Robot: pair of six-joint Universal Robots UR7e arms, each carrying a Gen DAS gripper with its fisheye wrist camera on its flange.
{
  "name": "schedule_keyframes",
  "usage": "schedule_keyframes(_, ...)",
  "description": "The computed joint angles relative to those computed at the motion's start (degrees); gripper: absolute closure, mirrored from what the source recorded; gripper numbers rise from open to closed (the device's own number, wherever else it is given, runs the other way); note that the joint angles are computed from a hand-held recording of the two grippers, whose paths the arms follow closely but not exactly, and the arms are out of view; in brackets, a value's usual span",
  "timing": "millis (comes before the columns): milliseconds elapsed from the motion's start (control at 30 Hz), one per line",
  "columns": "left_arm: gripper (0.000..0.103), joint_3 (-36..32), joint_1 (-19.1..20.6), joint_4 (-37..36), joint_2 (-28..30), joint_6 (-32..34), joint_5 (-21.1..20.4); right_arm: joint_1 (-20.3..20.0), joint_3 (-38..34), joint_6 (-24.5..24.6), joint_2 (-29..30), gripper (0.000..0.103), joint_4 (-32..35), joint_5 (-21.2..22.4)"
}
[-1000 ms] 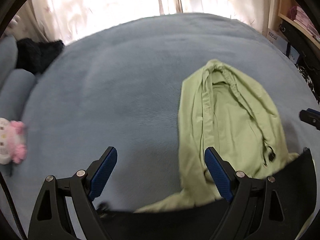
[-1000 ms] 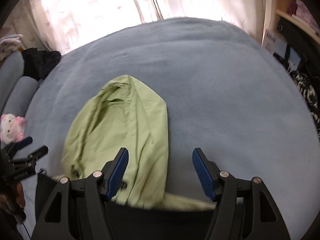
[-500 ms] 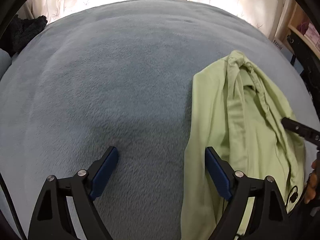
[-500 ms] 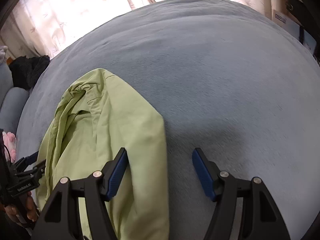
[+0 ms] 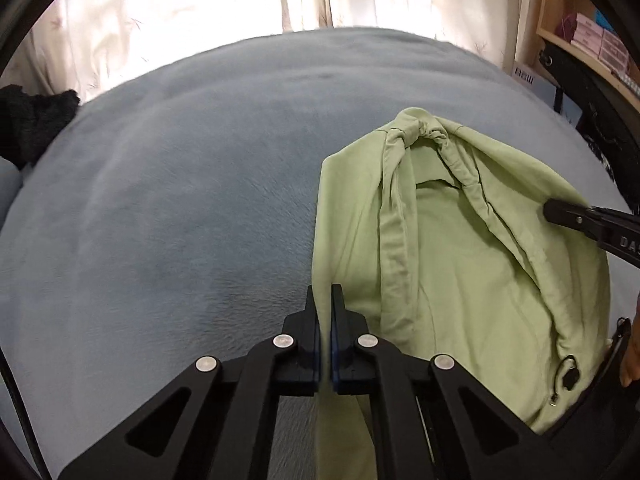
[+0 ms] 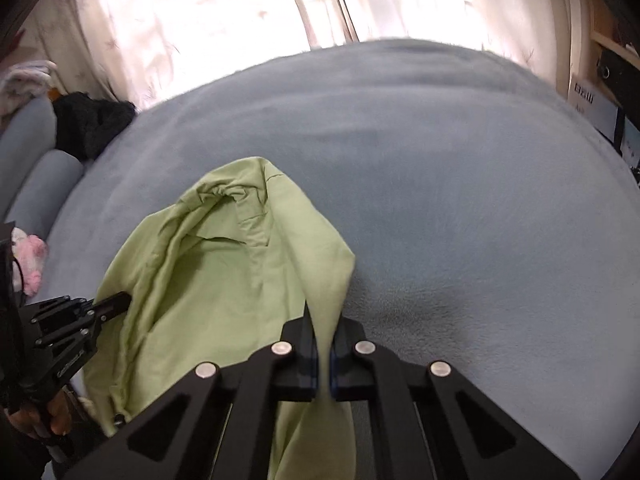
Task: Fold large clothes
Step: 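Lift the hood with both grippers and lay it over the black body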
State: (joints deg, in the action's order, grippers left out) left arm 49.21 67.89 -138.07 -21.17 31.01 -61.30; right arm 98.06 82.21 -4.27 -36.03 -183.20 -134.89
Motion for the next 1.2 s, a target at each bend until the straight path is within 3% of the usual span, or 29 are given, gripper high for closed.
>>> schedule_keyframes(133, 0.102, 9.4, -1.3, -4.6, -7.0, 1.2, -1.0, 2.4, 5.3, -0.9, -3.3, 0.1, -5.2, 1.7)
schedule_keyframes(367, 0.103, 25.2, -2.3, -5.4, -21.2, -0.8, -3.6, 7.3, 15.8, 0.5, -8.5, 0.1, -12.5, 2.9)
schedule_keyframes(667, 0.102, 38.1, -0.2, -1.1, -34.0, -5.7, -6.0, 11.6, 27.9, 6.8, -11.3, 0.099, -15.6, -1.2)
schedule_keyframes(767, 0.102, 43.3, 0.6, -0.1, -37.4, -7.2, -5.6, 12.3, 30.7, 10.9, -11.8, 0.099, -13.7, -2.6)
schedule_keyframes(967, 0.102, 49.6, 1.8, 1.6, -41.3, -8.6, -2.6, 12.9, 33.8, 22.5, -12.7, 0.095, 1.2, -7.5)
schedule_keyframes(1133, 0.097, 50.1, 2.7, 5.6, -44.2, -10.2, -3.0, 13.4, 38.7, 28.3, -16.2, 0.094, 3.4, -4.1)
schedule_keyframes(1200, 0.096, 50.5, 2.9, 6.4, -45.9, -10.8, -4.7, 14.4, 40.6, 29.7, -17.5, 0.084, 3.0, -2.5)
